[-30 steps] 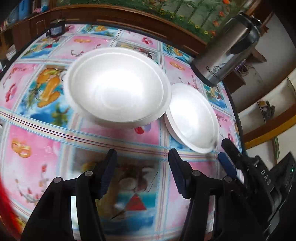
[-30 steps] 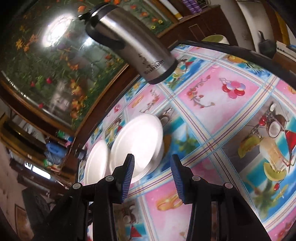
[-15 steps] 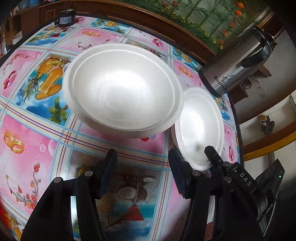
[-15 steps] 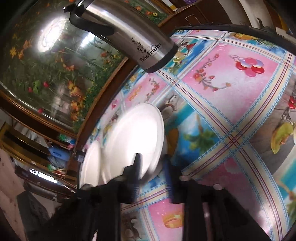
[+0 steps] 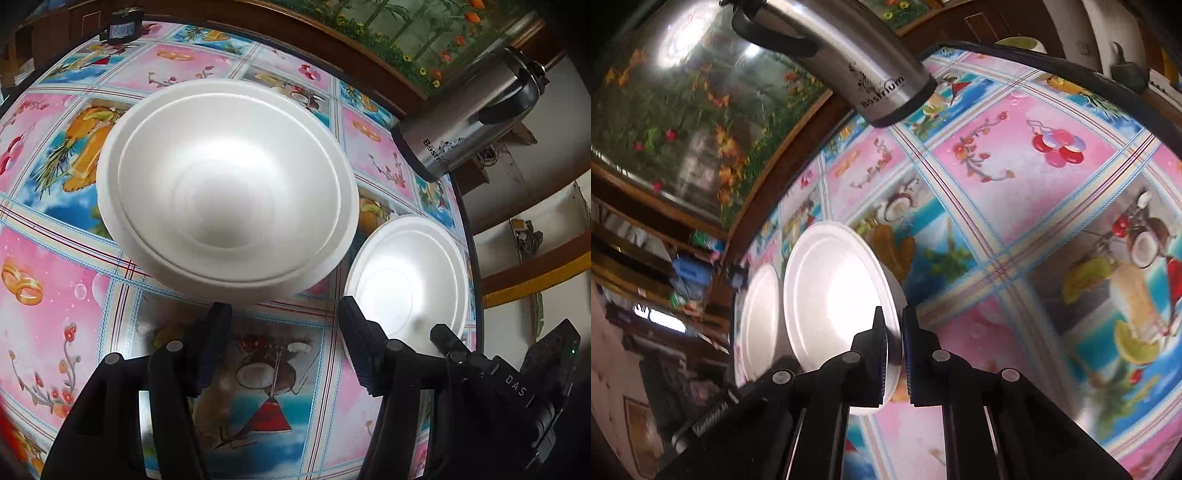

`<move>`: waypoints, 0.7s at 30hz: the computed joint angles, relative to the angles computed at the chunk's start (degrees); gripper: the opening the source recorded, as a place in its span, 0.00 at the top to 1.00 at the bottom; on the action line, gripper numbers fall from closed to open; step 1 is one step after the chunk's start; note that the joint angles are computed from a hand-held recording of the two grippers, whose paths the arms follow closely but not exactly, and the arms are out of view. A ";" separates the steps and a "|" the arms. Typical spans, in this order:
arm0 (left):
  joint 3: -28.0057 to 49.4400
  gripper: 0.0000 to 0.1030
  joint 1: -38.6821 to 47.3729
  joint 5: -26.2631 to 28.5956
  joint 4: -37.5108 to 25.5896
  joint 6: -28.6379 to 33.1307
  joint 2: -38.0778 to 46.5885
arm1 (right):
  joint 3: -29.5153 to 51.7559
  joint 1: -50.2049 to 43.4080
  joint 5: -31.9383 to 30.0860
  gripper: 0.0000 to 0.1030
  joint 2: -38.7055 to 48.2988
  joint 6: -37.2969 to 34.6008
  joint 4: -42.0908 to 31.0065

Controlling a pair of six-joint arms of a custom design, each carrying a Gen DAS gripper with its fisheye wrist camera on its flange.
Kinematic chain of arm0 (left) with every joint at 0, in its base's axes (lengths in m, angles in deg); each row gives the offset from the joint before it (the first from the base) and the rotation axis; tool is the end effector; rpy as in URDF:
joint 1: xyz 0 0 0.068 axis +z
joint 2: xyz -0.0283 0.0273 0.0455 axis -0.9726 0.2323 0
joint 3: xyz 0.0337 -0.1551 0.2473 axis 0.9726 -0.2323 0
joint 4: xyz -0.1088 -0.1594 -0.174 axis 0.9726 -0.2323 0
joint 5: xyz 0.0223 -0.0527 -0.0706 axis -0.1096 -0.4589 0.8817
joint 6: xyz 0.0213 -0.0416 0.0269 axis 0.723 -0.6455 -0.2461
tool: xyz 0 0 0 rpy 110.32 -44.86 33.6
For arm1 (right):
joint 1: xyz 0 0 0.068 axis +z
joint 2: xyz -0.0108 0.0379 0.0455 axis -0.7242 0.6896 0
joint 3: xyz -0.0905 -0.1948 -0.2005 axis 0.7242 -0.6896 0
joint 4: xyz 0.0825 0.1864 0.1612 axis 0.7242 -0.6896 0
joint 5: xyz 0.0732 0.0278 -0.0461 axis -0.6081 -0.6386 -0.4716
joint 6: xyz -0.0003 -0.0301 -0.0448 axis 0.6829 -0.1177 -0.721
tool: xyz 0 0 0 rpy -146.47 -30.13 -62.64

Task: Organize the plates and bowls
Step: 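Close both tools on the rim of the smaller white bowl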

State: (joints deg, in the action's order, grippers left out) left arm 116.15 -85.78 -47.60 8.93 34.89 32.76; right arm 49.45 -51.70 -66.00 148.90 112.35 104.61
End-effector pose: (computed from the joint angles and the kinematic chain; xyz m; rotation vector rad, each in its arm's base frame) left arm 0.2367 -0.0453 0.1059 -0.4807 2.6263 -0.5004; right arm 0.2761 -0.0072 0.0871 0.4180 2.5102 0.8085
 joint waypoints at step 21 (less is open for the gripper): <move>1.34 0.36 4.41 4.86 -3.72 6.00 1.95 | 3.34 -6.00 -9.79 0.93 2.49 -11.25 -12.51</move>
